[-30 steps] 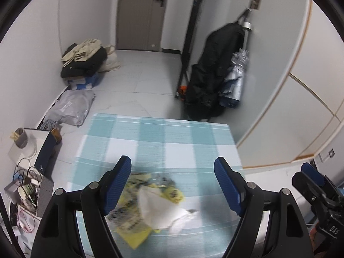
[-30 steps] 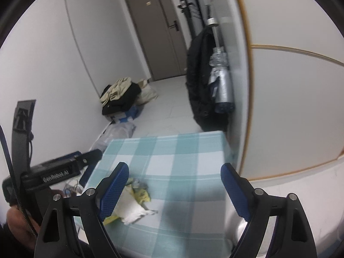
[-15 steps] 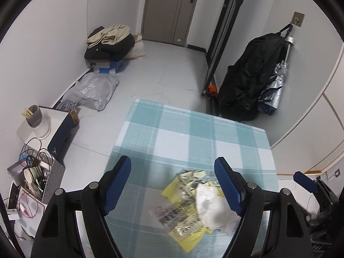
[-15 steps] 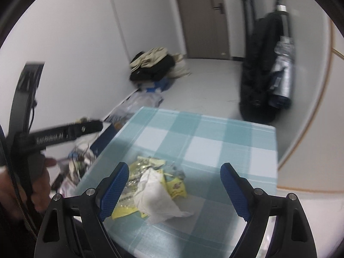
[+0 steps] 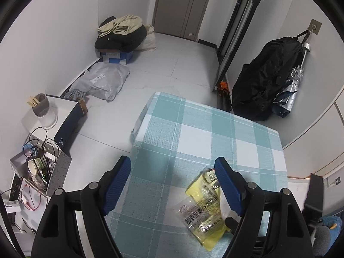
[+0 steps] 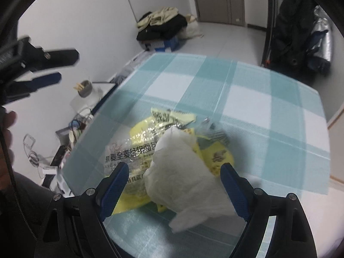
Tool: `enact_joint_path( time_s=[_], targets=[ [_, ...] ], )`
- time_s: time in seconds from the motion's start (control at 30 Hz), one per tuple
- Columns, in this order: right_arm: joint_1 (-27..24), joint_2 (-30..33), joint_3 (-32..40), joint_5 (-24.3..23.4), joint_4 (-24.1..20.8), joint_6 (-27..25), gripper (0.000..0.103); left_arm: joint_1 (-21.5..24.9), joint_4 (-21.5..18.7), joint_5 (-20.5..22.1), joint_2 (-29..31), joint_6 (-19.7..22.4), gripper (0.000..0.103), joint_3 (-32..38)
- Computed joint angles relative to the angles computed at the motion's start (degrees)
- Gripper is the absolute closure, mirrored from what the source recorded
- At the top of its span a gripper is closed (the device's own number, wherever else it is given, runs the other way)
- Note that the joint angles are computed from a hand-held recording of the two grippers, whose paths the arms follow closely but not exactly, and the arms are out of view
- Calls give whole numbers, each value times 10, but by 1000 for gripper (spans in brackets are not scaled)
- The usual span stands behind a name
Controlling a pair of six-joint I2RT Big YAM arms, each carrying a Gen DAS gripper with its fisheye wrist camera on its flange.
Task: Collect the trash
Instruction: 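Move both tools from the bin back over the trash on the table, then close the right tool on the second white tissue on the yellow bags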
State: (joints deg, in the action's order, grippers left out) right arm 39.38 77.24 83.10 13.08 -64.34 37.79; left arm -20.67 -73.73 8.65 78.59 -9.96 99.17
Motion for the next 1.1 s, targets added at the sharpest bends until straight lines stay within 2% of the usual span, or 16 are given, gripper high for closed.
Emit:
enact_joint_path(
  time_s=[0.1,0.2,0.23,0.3,0.43,0.57,0.6,0.8,0.97,1.1],
  targets=[
    [6,13,9,22,-22,-5,19,7,-8,5,5,-1,26,2],
    [11,18,15,44,-34,-17,29,13,-14,5,8,-2,26,2],
    [13,19,16,50,-38,-19,36,14,-15,4,9,-2,26,1],
    [15,22,16,50,-45,-22,56,15,-22,4,11,-1,26,0],
    [15,11,6,42,-34,-28,70,15,-41,9,17,4,26,-3],
    [16,-2,-4,35,-25,-31,92,15,-58,27,19,9,26,-11],
    [14,-5,-7,27,-23,-31,95,15,-62,32,19,12,26,-14],
    [8,-35,-28,17,5,-21,97,18,-95,90,26,27,26,-26],
    [-4,-70,-47,16,37,3,97,23,-119,148,27,22,26,-40],
    [-20,-80,-58,-10,41,33,97,14,-121,158,24,26,26,-48]
  ],
)
